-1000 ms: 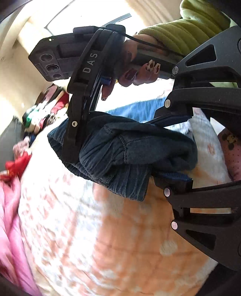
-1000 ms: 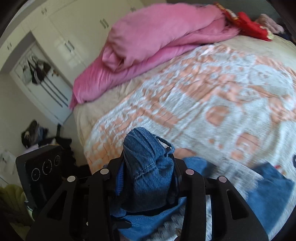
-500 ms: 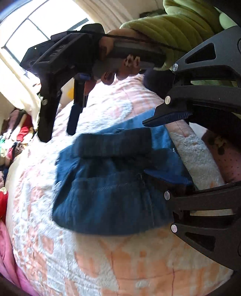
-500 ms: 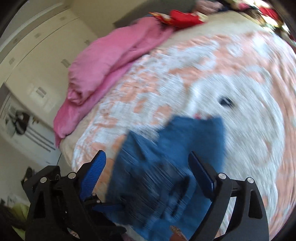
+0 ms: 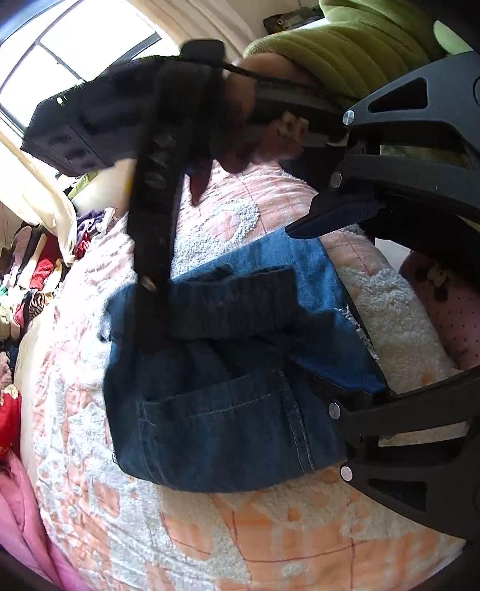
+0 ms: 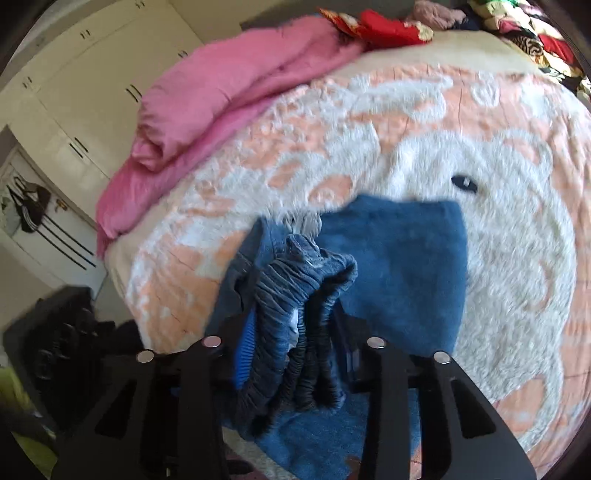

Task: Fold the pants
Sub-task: 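Lower the folded waistband onto the pants and open the left tool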

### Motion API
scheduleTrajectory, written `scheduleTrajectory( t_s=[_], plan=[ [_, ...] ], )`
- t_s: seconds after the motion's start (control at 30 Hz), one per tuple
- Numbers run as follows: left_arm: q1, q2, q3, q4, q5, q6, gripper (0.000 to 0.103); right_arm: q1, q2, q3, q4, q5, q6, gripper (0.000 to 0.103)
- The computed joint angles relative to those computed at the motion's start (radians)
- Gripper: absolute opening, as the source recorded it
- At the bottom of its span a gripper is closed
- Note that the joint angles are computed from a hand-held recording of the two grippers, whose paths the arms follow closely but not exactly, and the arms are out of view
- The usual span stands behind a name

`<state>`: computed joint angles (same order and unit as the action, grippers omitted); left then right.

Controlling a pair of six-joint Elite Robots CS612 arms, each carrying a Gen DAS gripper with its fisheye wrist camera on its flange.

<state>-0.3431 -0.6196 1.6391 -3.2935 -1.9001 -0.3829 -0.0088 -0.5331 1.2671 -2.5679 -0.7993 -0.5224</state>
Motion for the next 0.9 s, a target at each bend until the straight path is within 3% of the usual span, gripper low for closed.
scheduleTrajectory(
  t_s=[0.13, 0.23, 0.33, 0.4, 0.67, 0.9],
  plan=[
    [0.001, 0.006, -0.007, 0.01, -0.012, 0.002, 0.055, 0.009, 0.019, -0.03, -0.016, -0.106, 0.025, 0.035],
    [-0.001, -0.002, 0.003, 0.009, -0.011, 0.008, 0.055, 0.014, 0.043, -0.053, -0.015, -0.158, 0.057, 0.047],
    [-0.001, -0.015, 0.018, -0.005, 0.003, 0.016, 0.064, 0.005, 0.047, -0.053, -0.019, -0.127, 0.092, 0.058],
    [-0.003, -0.028, 0.035, -0.021, 0.035, 0.023, 0.068, -0.002, 0.038, -0.039, -0.042, -0.113, 0.098, 0.072],
    [0.0, -0.062, 0.076, -0.044, 0.191, 0.015, 0.082, -0.026, -0.009, 0.04, -0.164, -0.095, 0.115, 0.081],
    [0.021, -0.068, 0.075, -0.024, 0.31, -0.026, 0.084, -0.04, -0.062, 0.131, -0.182, -0.066, 0.04, 0.081]
  ],
)
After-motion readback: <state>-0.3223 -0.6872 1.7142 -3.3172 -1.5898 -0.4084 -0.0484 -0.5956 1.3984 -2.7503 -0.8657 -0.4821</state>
